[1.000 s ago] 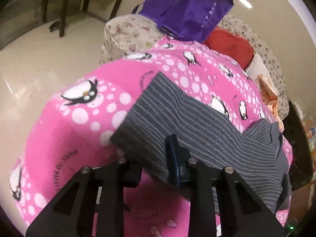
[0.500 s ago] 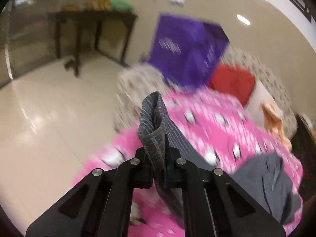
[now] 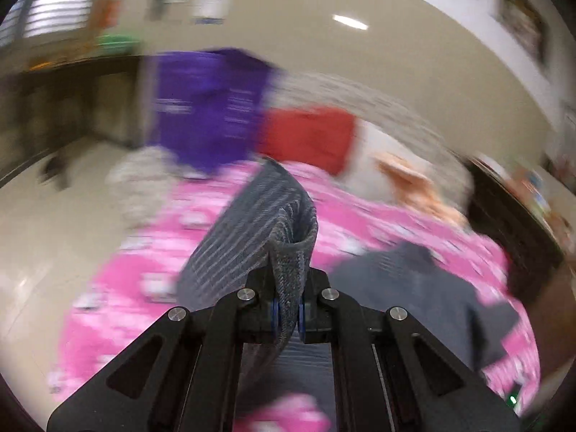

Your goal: Fold large clothes

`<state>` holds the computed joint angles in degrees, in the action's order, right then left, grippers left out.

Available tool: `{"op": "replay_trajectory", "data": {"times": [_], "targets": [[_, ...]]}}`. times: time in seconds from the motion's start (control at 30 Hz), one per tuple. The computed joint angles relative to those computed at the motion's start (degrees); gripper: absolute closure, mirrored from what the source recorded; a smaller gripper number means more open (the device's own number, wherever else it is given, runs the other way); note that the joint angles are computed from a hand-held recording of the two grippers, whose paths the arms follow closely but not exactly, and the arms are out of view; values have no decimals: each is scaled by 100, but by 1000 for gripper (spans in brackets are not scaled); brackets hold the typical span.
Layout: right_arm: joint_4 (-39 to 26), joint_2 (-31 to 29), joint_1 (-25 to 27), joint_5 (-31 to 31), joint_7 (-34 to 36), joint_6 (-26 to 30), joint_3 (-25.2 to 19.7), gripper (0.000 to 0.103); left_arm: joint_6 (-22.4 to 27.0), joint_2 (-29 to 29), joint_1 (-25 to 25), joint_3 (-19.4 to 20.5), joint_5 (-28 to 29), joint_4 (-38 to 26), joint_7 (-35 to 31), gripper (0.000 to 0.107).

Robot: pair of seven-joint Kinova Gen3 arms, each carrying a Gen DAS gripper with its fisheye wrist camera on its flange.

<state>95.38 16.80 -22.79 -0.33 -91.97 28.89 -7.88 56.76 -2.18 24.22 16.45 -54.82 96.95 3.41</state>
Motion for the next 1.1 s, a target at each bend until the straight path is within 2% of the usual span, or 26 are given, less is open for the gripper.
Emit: {"op": "replay_trajectory", "data": {"times": [0.1,0.17,0.23,0.3,0.4,0.47,0.53,0.57,0.67,0.73,0.8,0.83,0.87,0.9,0.93,1.03,1.1], "targets": [[42,-18,-165,45,-104,-52,161,0,-606,771,162,12,146,-536,-327,102],[31,-10,-56,38,-50,-44,48,0,-1055,1302,363,-157,230,-812,-367,102],[10,-1,122,86,-32,-10,-151,0,-1392,1833,466,-251,556,-1072,-653,102],[-22,27,405,249,-141,20,-497,0,-1357,2363,621,-368,1022,-1481,-967,100],[-46,45,540,319,-214,62,-671,0,-876,2887,707,-262,1382,-1823,-1136,98],[-213,77,383,110,-51,323,-466,0,-852,2795,991,-468,1319,-1753,-1114,89],[-571,176,220,-218,305,773,-186,1,-1057,2546,933,-369,1432,-1525,-1240,78],[-733,209,279,-349,455,898,-205,3,-1066,2457,998,-376,1356,-1427,-1162,78],[-1163,194,919,-1027,1137,932,-827,3,-570,2139,1701,-729,719,-1082,-762,77],[-1694,470,1290,-1493,1536,1299,-1358,3,-104,2126,2232,-971,391,-895,-429,77],[-2225,938,1562,-1959,1788,1765,-1889,5,156,2074,2458,-1099,407,-659,-178,77],[-2464,1199,1661,-2192,1949,1998,-2088,10,145,2040,2412,-1032,444,-508,-76,77],[-2653,1464,1653,-2389,2142,2231,-2211,23,76,2015,2429,-1035,493,-321,76,77],[-2886,1679,1587,-2492,2254,2464,-2227,34,-35,1985,2425,-1025,454,-173,239,77],[-3080,1858,1420,-2502,2273,2632,-2138,37,-89,1958,2468,-1028,367,-73,412,77],[-3357,2061,873,-2412,2058,2657,-1609,40,65,2090,2474,-965,244,-168,506,77],[-3407,2181,885,-2614,2135,2570,-1645,40,10,2083,2465,-970,207,-90,601,77]]}}
